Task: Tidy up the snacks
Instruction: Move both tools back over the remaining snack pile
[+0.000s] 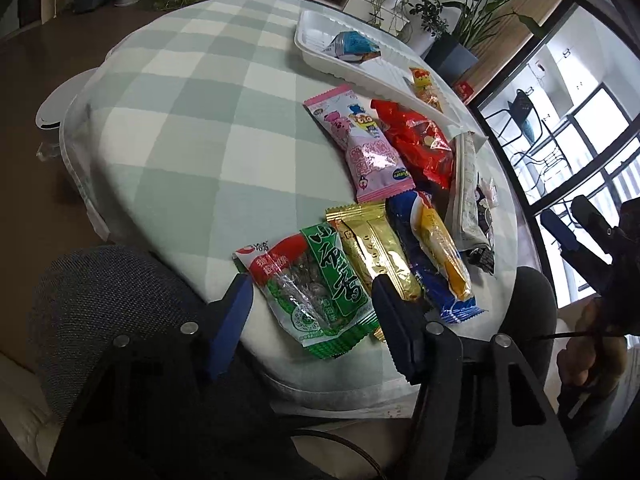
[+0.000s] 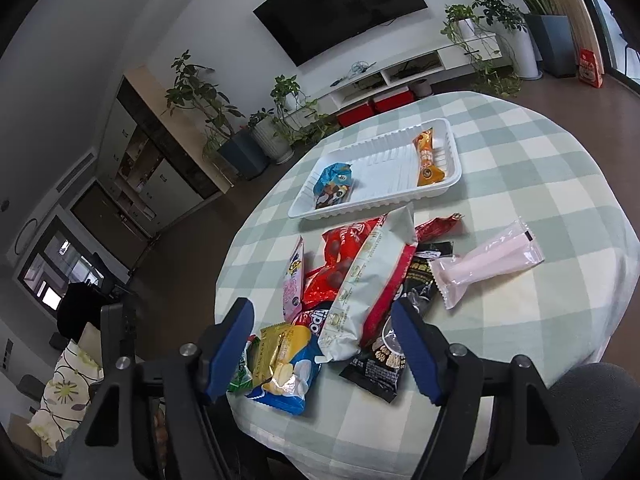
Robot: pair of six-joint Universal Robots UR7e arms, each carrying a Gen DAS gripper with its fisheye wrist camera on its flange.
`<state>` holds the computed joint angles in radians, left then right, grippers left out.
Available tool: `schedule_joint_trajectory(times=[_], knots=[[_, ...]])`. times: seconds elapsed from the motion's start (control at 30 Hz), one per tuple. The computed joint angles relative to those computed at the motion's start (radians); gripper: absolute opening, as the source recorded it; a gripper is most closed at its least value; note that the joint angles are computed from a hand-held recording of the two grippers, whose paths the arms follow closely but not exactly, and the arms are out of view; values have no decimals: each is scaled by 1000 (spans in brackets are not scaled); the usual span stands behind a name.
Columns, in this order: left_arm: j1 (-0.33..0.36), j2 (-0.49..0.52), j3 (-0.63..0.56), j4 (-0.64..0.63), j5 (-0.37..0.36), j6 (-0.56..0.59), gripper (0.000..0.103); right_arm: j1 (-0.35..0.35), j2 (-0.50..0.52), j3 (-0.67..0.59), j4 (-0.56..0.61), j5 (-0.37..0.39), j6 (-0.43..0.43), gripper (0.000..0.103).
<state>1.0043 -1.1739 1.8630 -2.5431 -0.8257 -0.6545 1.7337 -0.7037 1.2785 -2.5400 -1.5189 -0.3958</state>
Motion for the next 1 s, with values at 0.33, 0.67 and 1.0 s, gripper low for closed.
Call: schedule_joint_trajectory(times=[0.33, 0.67, 1.0], knots=[[-3, 21, -31, 80, 25, -7, 59, 9, 4, 5, 24, -17, -13, 73], [-17, 58, -66, 155, 72, 75, 59, 12, 10, 13, 31, -15, -32, 72], [7, 65, -88, 118, 35, 128, 42, 6, 9, 16, 32, -19, -24, 72]])
